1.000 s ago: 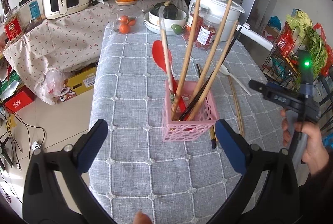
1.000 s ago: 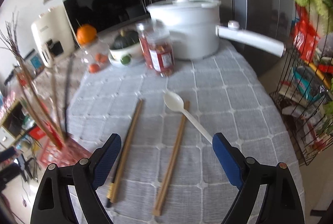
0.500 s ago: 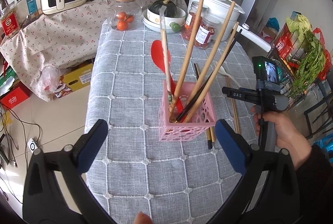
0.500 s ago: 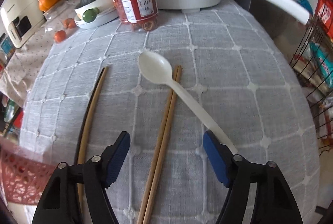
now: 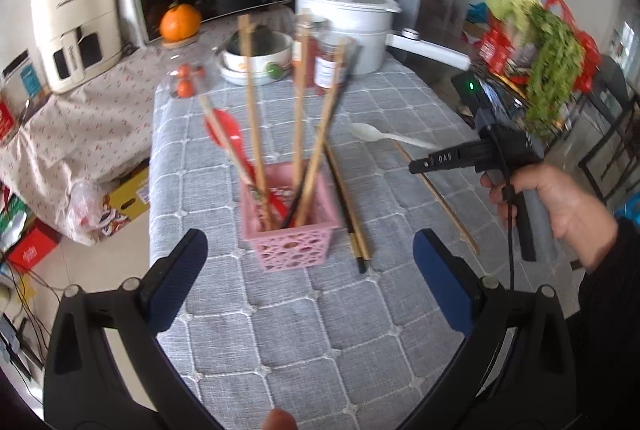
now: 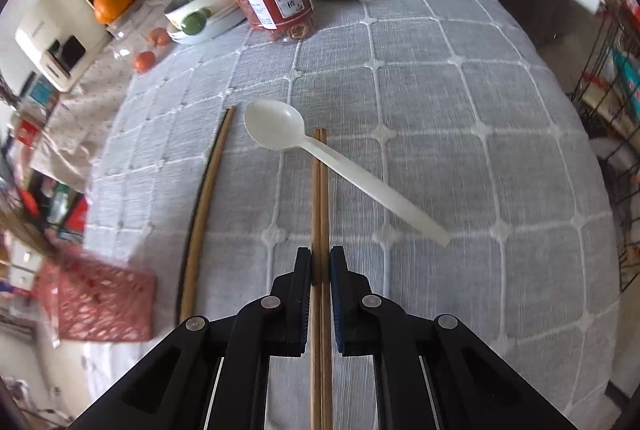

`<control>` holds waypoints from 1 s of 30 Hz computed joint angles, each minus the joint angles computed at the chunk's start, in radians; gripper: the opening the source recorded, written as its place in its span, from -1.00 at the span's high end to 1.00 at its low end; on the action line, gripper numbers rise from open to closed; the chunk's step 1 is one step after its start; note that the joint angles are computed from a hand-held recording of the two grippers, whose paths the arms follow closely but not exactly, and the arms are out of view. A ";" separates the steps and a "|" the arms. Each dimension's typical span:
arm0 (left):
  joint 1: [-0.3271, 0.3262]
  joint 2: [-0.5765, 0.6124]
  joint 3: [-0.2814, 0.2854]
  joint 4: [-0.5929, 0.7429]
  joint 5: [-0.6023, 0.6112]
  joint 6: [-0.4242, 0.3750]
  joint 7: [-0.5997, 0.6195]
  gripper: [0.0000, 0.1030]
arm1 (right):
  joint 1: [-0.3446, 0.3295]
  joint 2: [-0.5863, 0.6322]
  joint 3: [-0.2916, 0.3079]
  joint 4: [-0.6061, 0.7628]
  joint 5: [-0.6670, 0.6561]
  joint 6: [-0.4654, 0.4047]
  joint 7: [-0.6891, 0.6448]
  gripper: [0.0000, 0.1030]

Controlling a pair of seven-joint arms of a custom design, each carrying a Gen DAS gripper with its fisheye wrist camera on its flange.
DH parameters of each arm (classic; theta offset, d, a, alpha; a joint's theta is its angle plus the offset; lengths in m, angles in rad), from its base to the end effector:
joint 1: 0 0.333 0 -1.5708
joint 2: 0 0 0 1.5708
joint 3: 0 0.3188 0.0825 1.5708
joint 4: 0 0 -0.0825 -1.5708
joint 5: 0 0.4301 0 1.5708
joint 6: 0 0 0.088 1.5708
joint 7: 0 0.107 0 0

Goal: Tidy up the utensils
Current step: 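Grasp a wooden chopstick with the left gripper while the right gripper holds its chopstick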

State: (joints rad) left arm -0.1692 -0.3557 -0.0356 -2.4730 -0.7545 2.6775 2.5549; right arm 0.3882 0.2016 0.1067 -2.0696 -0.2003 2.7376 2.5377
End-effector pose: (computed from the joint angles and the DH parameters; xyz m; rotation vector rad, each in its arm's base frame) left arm 0.4974 -0.0822 0.4567 -1.2541 2.3830 -0.9353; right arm 0.5718 0.3152 0.3590 -1.5732 2.1643 -0.1707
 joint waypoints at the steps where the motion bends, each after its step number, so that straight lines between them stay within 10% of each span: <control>1: -0.006 -0.011 -0.006 -0.009 0.004 0.000 0.005 -0.98 | -0.018 -0.026 0.019 -0.035 0.053 0.034 -0.042 0.82; 5: -0.033 -0.033 -0.046 -0.034 0.041 0.002 -0.031 -0.96 | -0.046 -0.142 0.058 -0.171 0.265 0.123 -0.169 0.82; 10: -0.054 0.010 -0.121 -0.019 0.165 0.012 -0.162 -0.44 | -0.017 -0.287 0.013 -0.305 0.216 0.159 -0.080 0.82; 18: -0.008 0.308 -0.247 0.195 0.642 0.046 -0.691 0.16 | -0.046 -0.393 -0.009 -0.416 0.143 0.157 0.029 0.82; 23: -0.081 0.533 -0.171 0.428 0.962 -0.057 -1.030 0.44 | -0.022 -0.411 -0.053 -0.472 0.209 0.239 0.017 0.82; 30: -0.139 0.668 -0.085 0.584 1.086 -0.141 -1.188 0.54 | -0.005 -0.387 -0.079 -0.471 0.275 0.251 -0.035 0.82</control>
